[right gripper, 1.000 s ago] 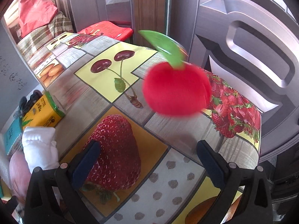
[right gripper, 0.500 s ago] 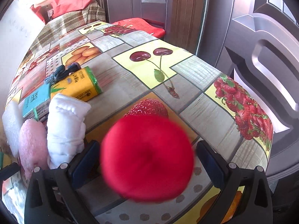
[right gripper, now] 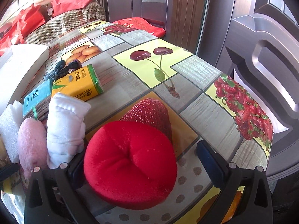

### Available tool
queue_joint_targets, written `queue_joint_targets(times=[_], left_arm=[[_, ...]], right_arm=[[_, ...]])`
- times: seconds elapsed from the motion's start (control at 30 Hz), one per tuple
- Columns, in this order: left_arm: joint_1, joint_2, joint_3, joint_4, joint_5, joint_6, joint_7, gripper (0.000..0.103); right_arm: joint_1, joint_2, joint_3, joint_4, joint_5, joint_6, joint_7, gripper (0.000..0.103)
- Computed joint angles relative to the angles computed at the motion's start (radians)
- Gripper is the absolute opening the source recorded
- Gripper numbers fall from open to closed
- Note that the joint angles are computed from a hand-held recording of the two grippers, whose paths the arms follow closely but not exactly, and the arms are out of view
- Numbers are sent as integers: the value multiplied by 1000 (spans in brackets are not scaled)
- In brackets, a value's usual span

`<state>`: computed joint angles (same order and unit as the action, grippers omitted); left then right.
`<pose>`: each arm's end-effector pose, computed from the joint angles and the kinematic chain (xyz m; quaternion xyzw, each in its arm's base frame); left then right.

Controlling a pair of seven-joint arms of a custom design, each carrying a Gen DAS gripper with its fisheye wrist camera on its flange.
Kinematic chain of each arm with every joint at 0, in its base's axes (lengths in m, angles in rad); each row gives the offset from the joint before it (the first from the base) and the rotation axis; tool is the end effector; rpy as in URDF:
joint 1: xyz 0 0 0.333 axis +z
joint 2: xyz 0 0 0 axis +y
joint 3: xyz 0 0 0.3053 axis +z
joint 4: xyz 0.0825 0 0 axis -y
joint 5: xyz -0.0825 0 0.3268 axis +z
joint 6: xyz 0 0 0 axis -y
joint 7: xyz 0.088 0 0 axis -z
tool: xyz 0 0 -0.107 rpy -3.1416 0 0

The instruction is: Organize soft objects

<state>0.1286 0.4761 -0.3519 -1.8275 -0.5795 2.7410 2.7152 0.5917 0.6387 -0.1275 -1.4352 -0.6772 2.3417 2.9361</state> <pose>0.6254 -0.0921 0.3570 -0.3550 0.8804 -0.2915 0.1183 0.6114 0.3177 0.3700 -0.5041 0.7999 -0.2826 0.1617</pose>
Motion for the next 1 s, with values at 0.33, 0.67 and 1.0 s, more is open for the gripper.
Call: queue_joint_targets(times=[0.33, 0.67, 1.0], left_arm=[[1, 0, -1, 1, 2, -1, -2, 102], [2, 1, -2, 1, 1, -1, -1, 102], [4, -2, 0, 1, 0, -3, 1, 102]], right_arm=[[-1, -1, 1, -3, 2, 4, 0, 103], [-17, -17, 19, -27, 15, 62, -60, 103], [-12, -104, 26, -107, 9, 185, -138, 103]])
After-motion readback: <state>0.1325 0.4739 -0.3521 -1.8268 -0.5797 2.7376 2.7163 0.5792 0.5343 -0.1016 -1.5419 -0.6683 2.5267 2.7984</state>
